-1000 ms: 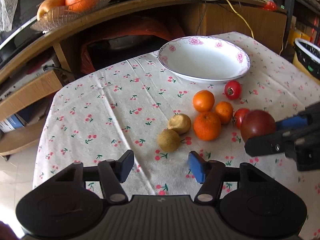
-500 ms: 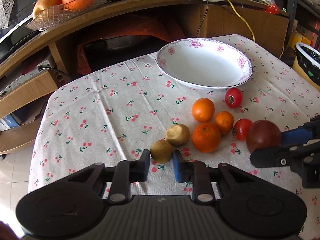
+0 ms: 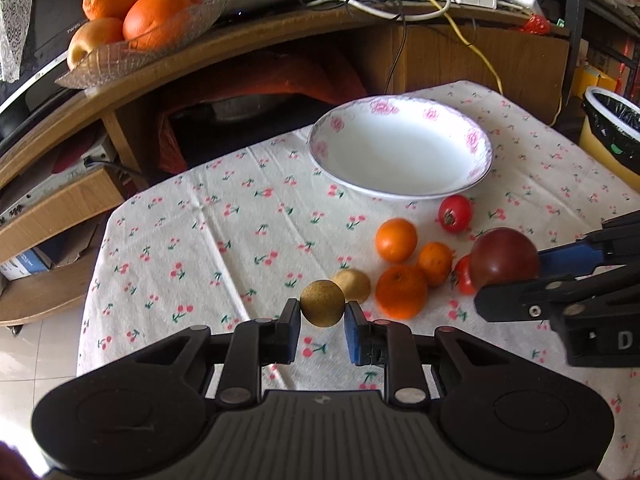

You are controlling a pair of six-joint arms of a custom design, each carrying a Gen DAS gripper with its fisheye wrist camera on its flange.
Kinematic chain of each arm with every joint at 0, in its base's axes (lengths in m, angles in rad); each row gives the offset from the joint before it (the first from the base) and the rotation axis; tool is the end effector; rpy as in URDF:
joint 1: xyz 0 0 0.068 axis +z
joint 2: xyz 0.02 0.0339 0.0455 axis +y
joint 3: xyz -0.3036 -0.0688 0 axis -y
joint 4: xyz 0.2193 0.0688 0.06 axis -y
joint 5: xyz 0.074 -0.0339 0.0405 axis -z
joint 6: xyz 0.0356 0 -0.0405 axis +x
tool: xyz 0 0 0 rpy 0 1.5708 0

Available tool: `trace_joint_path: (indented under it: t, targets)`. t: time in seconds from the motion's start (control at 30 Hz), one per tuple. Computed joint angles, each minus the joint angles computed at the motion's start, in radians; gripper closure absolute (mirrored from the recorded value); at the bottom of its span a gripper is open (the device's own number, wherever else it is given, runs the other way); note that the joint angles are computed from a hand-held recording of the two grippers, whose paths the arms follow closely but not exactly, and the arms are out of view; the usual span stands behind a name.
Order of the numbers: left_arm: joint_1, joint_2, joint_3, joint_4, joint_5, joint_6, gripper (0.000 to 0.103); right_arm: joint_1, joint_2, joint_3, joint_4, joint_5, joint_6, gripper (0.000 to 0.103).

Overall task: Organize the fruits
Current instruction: 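Grasp the small brown fruit with the left gripper while the right gripper holds the tomato, then carry the brown fruit and dark red tomato over the white bowl with both grippers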

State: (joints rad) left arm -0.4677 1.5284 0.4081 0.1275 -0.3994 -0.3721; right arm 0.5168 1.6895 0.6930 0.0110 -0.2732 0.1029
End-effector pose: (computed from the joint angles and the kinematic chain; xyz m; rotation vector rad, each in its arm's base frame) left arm 0.1981 -0.0846 0.1561 -0.0303 2.4584 0.1561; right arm 0.2433 0.1493 0.1732 -0.6412 2.5286 0.5806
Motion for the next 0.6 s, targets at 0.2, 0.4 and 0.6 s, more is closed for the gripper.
trace_joint_path:
  t: [0.2,0.4,0.6]
  targets:
    - [-0.017,0.002,0.039,-0.021,-0.011,-0.004,0.07,0.001,-0.012,-0.003,0.015,0.02,-0.006,0.068]
    - [-0.035,0.004,0.07,-0.032,-0.022,-0.003,0.07,0.003,-0.024,-0.007,0.026,0.036,-0.013,0.068]
    - [-0.036,0.004,0.085,-0.039,-0.022,-0.004,0.07,-0.003,-0.031,-0.005,0.033,0.043,-0.01,0.068]
